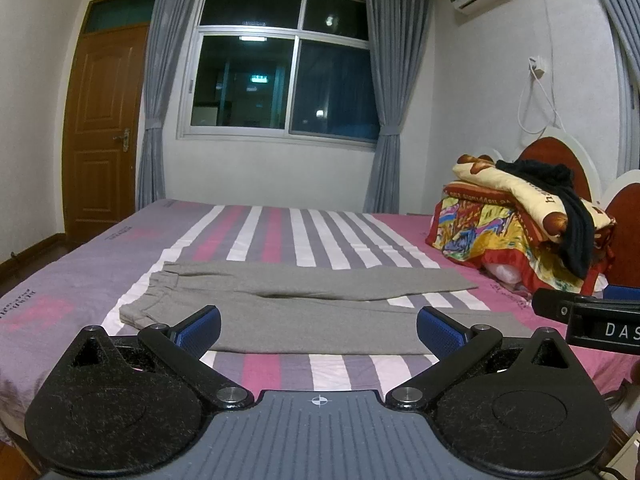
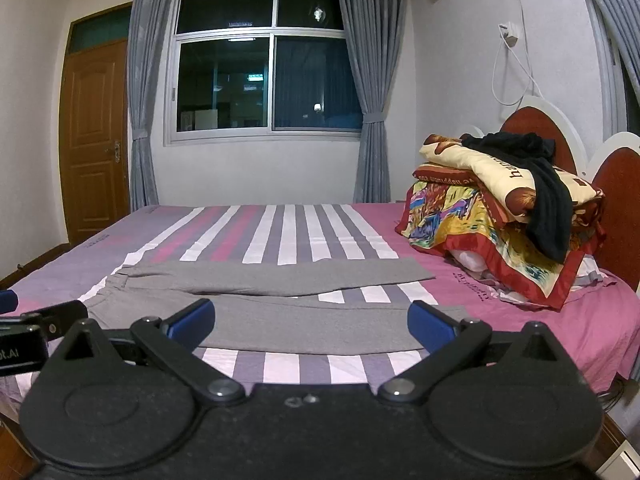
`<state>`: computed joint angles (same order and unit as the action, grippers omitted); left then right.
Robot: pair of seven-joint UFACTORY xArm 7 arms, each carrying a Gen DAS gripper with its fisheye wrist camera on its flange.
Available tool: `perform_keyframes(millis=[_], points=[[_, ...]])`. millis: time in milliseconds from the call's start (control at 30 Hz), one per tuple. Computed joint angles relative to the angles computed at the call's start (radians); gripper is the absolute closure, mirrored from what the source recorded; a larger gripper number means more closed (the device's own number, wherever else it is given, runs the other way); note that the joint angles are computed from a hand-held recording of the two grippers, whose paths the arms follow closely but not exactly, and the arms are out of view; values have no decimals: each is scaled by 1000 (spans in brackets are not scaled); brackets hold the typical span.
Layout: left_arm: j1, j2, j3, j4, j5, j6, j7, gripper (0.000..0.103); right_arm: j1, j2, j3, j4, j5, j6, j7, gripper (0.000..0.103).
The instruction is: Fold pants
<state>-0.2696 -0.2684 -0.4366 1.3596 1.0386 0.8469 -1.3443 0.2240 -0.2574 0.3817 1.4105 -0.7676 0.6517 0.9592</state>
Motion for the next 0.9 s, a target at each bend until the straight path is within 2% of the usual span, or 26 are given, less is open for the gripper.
perform_keyframes(millis=[900], points=[[-6,2,-6,8,7,15,2,0,0,-4,3,-2,2,0,-3,0]])
